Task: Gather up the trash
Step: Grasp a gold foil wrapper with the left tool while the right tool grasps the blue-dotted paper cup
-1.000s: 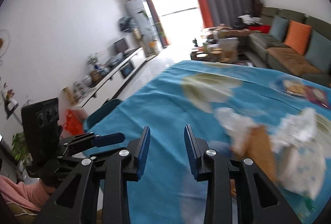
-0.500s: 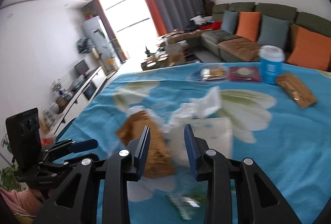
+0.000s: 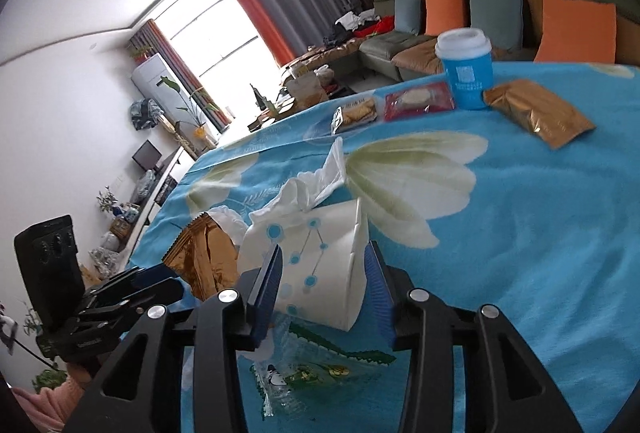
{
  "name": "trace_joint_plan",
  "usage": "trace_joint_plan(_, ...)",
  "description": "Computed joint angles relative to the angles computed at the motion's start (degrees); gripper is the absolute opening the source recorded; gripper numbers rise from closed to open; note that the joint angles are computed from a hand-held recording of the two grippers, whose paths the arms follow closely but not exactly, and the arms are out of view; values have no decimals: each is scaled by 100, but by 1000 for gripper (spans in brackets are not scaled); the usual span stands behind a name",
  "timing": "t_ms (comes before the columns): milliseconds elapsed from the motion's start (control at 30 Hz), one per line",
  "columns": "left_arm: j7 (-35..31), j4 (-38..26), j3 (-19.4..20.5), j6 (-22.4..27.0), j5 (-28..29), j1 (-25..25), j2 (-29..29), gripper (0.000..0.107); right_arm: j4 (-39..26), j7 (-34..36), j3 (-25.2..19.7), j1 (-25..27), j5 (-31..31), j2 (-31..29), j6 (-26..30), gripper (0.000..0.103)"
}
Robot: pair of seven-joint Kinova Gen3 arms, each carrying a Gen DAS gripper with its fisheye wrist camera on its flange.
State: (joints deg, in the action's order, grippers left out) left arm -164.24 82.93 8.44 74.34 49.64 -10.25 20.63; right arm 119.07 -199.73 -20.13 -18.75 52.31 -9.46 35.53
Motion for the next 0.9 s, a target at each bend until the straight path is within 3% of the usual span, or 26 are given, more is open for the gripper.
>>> trace_joint_plan(200,208,-140,21,-21,-150,125,85,36,89,3,67,62,19,17,-473,39)
trace_joint_plan(367,282,-199,63,13,-168,111,138,25,144,-26,12,164,55,-30,-689,24)
trace_joint_plan(433,272,-200,68,34,-159,85,134,16,153,83,28,189,3,-77,-768,18)
trace_joint_plan(700,32,-113,50,261,22,-109,81,14,130,71,-228,423,145,-140,-883,4)
trace_joint_plan(900,-147,-118,-28,508,235,-322,60,14,-26,92,-363,352,303,-130,-610,3)
